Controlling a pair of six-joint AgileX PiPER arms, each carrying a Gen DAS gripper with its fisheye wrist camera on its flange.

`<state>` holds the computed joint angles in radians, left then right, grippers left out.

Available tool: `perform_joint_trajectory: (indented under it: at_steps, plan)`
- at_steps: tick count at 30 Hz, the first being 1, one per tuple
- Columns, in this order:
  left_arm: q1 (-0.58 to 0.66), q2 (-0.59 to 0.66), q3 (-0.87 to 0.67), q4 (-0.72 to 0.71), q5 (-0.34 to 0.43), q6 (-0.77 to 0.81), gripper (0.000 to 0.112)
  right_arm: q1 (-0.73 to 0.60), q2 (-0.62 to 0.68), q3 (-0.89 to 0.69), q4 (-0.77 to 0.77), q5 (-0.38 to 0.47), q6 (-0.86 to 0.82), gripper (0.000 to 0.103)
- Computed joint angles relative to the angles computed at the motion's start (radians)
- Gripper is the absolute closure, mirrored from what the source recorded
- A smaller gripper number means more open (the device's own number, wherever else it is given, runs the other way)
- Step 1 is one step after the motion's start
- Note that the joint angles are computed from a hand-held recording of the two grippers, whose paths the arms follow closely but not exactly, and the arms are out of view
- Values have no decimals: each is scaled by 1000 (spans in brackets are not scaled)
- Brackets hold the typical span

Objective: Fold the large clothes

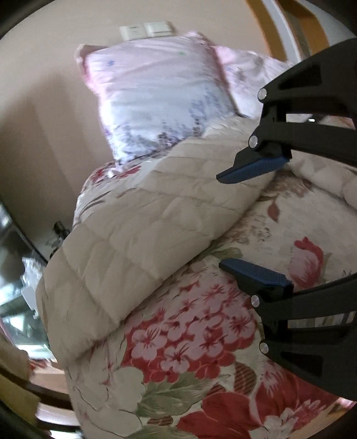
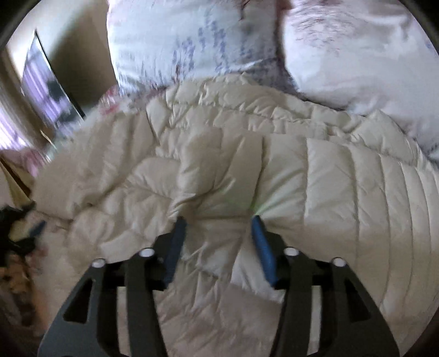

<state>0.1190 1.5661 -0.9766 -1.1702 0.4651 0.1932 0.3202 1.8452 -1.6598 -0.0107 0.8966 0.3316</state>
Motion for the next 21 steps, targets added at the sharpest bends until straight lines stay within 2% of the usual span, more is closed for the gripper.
perform_joint_trajectory:
  at_steps: [3, 8, 9, 12, 14, 16, 17, 21]
  plan:
    - [16, 9, 14, -87, -12, 35, 55, -12, -80, 76, 29, -32, -8, 41]
    - [53, 44, -21, -114, -45, 3, 59, -28, -174, 174, 76, -46, -36, 40]
    - [58, 52, -37, -74, -61, -37, 60, -27, -182, 182, 73, -49, -35, 40]
    - [81, 79, -69, -25, -56, -88, 74, -39, -228, 236, 72, -69, -31, 39]
    - [90, 90, -92, 36, -49, -123, 94, -57, -274, 282, 73, -79, -30, 39]
    - [84, 92, -130, 134, -43, -188, 102, -82, -320, 323, 68, -88, -31, 38]
    - [76, 85, -150, 172, -44, -207, 105, -91, -336, 338, 65, -92, -32, 37]
    - [2, 39, -230, 331, -61, -285, 106, -146, -416, 404, 53, -108, -27, 35]
